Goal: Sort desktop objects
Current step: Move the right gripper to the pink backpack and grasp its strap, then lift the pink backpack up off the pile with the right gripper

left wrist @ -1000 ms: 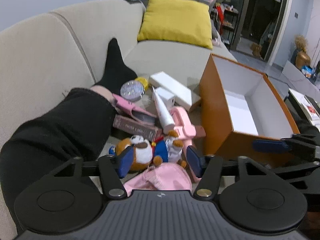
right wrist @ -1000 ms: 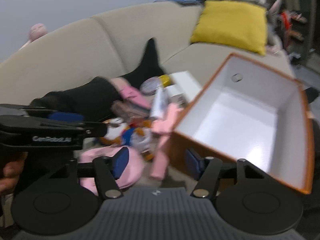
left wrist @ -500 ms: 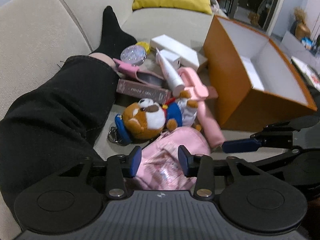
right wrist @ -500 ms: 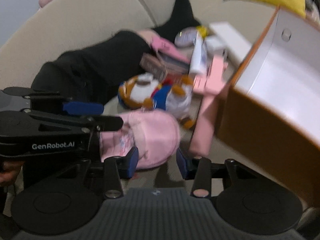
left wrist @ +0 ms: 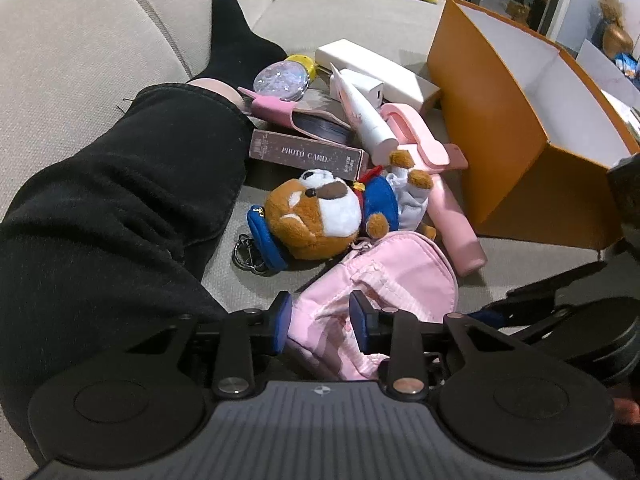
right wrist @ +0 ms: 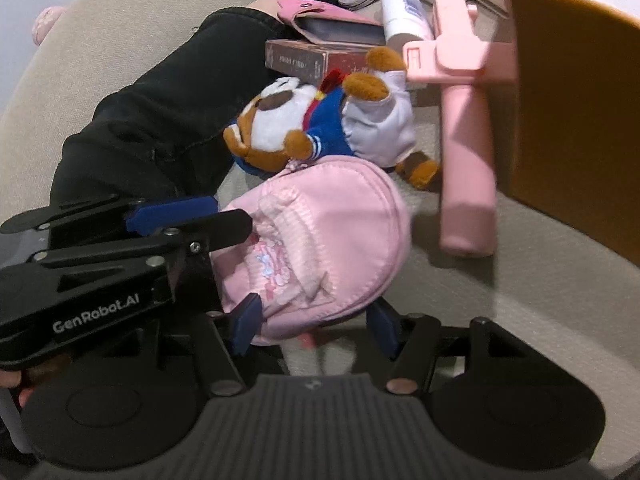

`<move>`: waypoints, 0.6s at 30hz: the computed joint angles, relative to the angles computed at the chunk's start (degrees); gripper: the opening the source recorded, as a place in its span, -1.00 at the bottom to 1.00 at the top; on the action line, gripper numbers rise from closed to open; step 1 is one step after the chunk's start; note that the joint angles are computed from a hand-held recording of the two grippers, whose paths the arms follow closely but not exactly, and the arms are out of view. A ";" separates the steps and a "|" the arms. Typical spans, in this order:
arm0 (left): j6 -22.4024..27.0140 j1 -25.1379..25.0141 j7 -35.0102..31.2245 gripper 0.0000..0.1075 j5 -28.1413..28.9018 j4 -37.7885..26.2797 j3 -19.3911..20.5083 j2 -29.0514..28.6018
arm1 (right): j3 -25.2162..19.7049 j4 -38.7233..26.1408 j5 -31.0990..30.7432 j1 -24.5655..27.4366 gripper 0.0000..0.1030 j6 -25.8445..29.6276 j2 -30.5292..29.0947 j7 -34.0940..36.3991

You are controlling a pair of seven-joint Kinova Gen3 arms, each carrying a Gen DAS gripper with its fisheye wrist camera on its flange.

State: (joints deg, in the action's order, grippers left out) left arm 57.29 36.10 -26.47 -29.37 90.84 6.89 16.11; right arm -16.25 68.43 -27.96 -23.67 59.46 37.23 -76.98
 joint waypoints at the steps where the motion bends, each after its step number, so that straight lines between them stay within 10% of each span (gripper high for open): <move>1: -0.23 0.01 0.16 -0.30 -0.08 0.15 -0.04 -0.10 | -0.05 0.46 -0.17 0.01 0.06 -0.56 -0.21 0.01; 7: -0.88 0.51 1.49 -0.30 -1.08 0.85 0.00 -0.67 | -0.16 5.07 -0.33 1.02 -0.45 -4.88 -4.42 1.18; 18: -4.02 0.35 -1.45 -0.30 0.15 0.92 1.61 -0.53 | 3.48 11.28 10.93 -2.07 -0.51 -13.06 -15.08 2.23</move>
State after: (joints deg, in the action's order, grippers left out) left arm 53.27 36.45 -27.91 -29.22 91.76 8.50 15.58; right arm -12.77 79.71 -17.03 -25.74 46.40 22.15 -74.74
